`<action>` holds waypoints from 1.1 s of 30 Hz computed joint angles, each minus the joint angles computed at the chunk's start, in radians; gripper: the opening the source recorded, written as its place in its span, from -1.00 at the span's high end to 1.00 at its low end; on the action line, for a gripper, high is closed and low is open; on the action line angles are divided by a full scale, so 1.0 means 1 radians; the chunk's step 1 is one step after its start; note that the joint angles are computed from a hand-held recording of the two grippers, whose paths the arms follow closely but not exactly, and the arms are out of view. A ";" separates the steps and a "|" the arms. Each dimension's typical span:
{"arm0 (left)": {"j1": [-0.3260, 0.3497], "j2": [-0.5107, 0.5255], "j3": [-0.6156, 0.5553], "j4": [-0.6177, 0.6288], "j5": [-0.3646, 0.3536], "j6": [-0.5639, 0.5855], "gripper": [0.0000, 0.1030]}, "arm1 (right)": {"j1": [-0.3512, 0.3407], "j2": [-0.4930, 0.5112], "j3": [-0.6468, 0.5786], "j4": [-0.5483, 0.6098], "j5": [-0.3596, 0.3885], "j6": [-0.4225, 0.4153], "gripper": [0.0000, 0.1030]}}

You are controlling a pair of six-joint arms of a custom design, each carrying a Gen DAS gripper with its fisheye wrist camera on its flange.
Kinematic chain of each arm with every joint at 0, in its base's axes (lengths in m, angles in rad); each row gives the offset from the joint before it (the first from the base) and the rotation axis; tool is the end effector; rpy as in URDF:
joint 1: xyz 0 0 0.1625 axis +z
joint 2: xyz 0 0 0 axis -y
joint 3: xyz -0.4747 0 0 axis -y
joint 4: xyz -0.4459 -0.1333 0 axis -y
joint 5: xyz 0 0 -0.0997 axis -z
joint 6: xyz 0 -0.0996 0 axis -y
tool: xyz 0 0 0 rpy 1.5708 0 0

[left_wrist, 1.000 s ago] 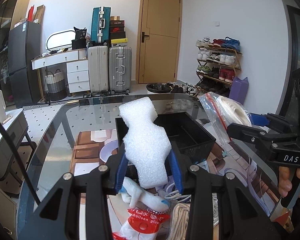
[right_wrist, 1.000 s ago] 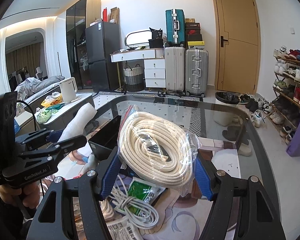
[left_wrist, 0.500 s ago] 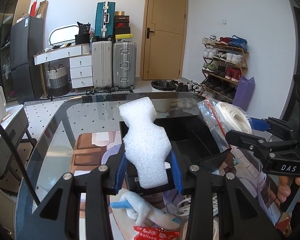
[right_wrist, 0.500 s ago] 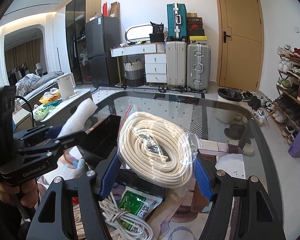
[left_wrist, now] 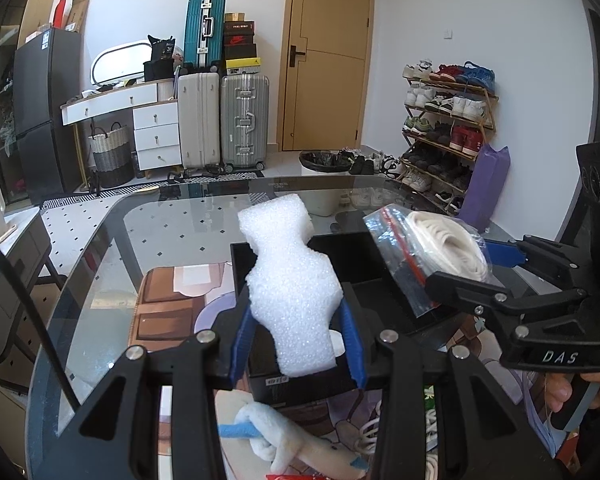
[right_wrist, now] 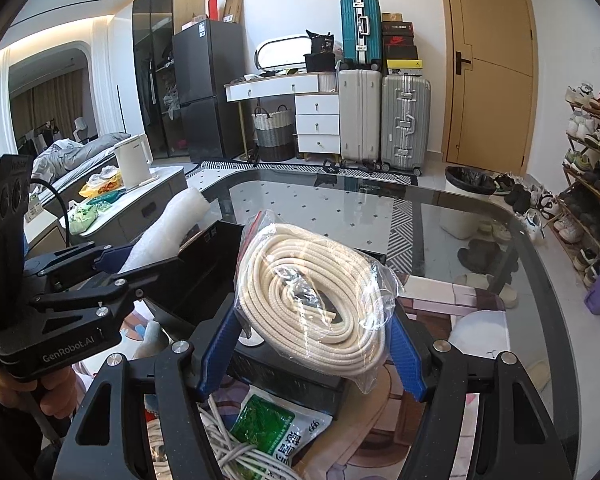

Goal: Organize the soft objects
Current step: 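Lift the foam block with the left gripper while the right carries the rope bag over the black box, then open both grippers to drop the foam and rope bag into the box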

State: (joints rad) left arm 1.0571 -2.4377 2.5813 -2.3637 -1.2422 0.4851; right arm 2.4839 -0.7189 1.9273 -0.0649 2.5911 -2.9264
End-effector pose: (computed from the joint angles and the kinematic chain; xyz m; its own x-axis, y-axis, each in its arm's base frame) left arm 0.0380 -0.2693 0.3911 -0.6315 0.5846 -0.5093 0.7753 0.4760 -0.4150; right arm 0.3827 -0.2344 -0.0306 -0.7393 -0.0747 0.6693 -0.5757 0.5858 -0.5705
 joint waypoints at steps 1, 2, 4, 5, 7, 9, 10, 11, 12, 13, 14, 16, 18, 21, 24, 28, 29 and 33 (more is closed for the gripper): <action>0.003 0.007 0.000 -0.004 -0.002 0.003 0.26 | -0.005 0.000 -0.001 -0.004 -0.004 -0.007 -0.34; 0.004 0.013 0.000 -0.009 -0.002 0.006 0.26 | -0.011 0.001 -0.002 -0.008 -0.008 -0.012 -0.34; 0.008 0.023 0.001 -0.017 -0.003 0.013 0.26 | -0.021 0.006 -0.006 -0.007 -0.013 -0.013 -0.34; 0.010 0.030 0.002 -0.022 -0.003 0.016 0.26 | -0.020 0.011 -0.009 -0.003 -0.012 -0.009 -0.34; 0.009 0.041 0.003 -0.029 -0.002 0.017 0.26 | -0.025 0.013 -0.008 -0.009 -0.010 -0.019 -0.34; 0.008 0.049 0.004 -0.032 -0.001 0.014 0.26 | -0.032 0.016 -0.011 -0.009 -0.014 -0.020 -0.34; 0.006 0.052 0.004 -0.033 0.001 0.011 0.26 | -0.036 0.018 -0.012 -0.009 -0.015 -0.022 -0.34; 0.004 0.054 0.005 -0.033 0.003 0.010 0.26 | -0.040 0.019 -0.013 -0.007 -0.018 -0.025 -0.34; 0.002 0.059 0.005 -0.034 0.006 0.009 0.26 | -0.044 0.020 -0.015 -0.006 -0.022 -0.028 -0.38; 0.000 0.061 0.007 -0.035 0.009 0.007 0.26 | -0.047 0.020 -0.013 -0.011 -0.027 -0.039 -0.43; -0.001 0.064 0.008 -0.035 0.012 0.006 0.26 | -0.045 0.021 -0.011 -0.016 -0.026 -0.045 -0.48; -0.002 0.069 0.008 -0.039 0.014 0.004 0.26 | -0.041 0.025 -0.012 -0.028 -0.014 -0.063 -0.68; 0.001 0.075 0.007 -0.040 0.014 0.002 0.25 | -0.032 0.029 -0.012 -0.033 0.009 -0.068 -0.68; -0.005 0.071 0.006 -0.028 0.022 -0.002 0.22 | -0.025 0.028 -0.008 -0.030 0.022 -0.052 -0.75; -0.010 0.053 0.008 -0.011 0.025 0.001 -0.22 | -0.012 0.020 0.008 -0.035 0.032 -0.036 -0.86; -0.019 0.021 0.001 0.020 0.022 -0.012 -0.47 | 0.009 0.014 0.023 -0.023 0.049 0.008 -0.93; -0.023 0.008 0.003 0.019 0.027 -0.017 -0.59 | 0.019 0.016 0.022 -0.011 0.052 0.031 -0.94; -0.026 -0.047 0.006 0.015 0.023 -0.028 -0.93 | 0.032 -0.012 0.054 0.006 0.008 0.097 -0.98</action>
State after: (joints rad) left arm 1.0308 -2.4844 2.5873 -2.3485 -1.2189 0.4569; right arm 2.5161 -0.7308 1.9814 -0.0587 2.5989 -2.8292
